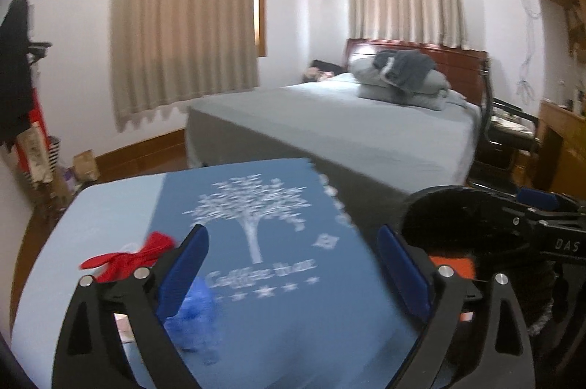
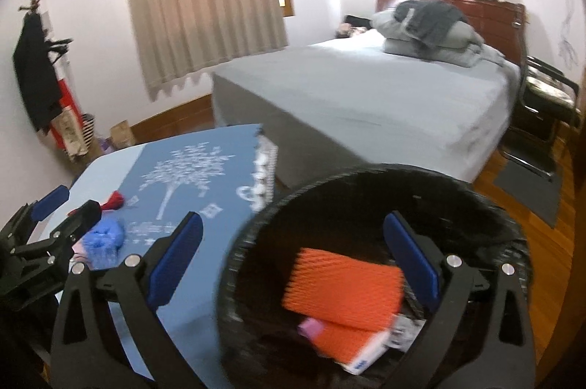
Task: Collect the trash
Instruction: 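Move both open tools back to the white tissue and blue bag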
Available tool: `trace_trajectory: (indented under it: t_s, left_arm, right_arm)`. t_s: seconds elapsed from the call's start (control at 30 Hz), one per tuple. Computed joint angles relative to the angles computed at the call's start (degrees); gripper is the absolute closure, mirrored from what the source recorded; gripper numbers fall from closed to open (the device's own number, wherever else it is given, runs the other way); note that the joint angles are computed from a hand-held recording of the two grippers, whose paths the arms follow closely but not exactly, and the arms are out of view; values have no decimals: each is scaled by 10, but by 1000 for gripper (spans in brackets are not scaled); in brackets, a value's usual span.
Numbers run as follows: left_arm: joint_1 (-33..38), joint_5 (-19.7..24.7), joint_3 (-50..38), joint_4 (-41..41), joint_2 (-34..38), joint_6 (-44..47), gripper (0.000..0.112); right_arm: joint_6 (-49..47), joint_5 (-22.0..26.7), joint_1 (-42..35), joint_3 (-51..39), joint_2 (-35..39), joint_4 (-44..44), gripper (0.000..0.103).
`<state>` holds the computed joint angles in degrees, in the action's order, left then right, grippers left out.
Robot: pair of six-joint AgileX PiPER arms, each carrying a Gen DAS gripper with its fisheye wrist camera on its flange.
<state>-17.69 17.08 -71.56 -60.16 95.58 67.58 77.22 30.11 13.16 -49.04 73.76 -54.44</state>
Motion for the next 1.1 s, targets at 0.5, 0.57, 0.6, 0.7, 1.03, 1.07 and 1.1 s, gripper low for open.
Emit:
trace_trajectory:
  t_s: [0.5, 0.57, 0.6, 0.7, 1.03, 1.07, 1.1]
  left_arm:
    - [138, -10, -16, -9, 41, 40, 21]
    - [151, -14, -21, -11, 51, 45, 21]
    - [156, -15, -21, -13, 54, 47, 21]
    - [168, -18, -32, 2, 71, 31, 21]
    - [198, -15, -55, 62, 119, -35, 21]
    - [201, -9, -62, 78, 125, -56, 21]
    - [202, -5, -67, 95, 130, -76, 21]
  right_arm:
    - [12, -27, 86, -155, 176, -19, 7]
    - [12, -28, 92, -169, 192, -18, 7]
    - [14, -29, 94, -173, 198, -20, 7]
    - [12, -27, 101, -191, 217, -20, 7]
    - [-5, -30, 118, -219, 259, -11, 7]
    - [-8, -30, 120, -221, 262, -9, 7]
    - [-11, -30, 121, -223, 264, -8, 7]
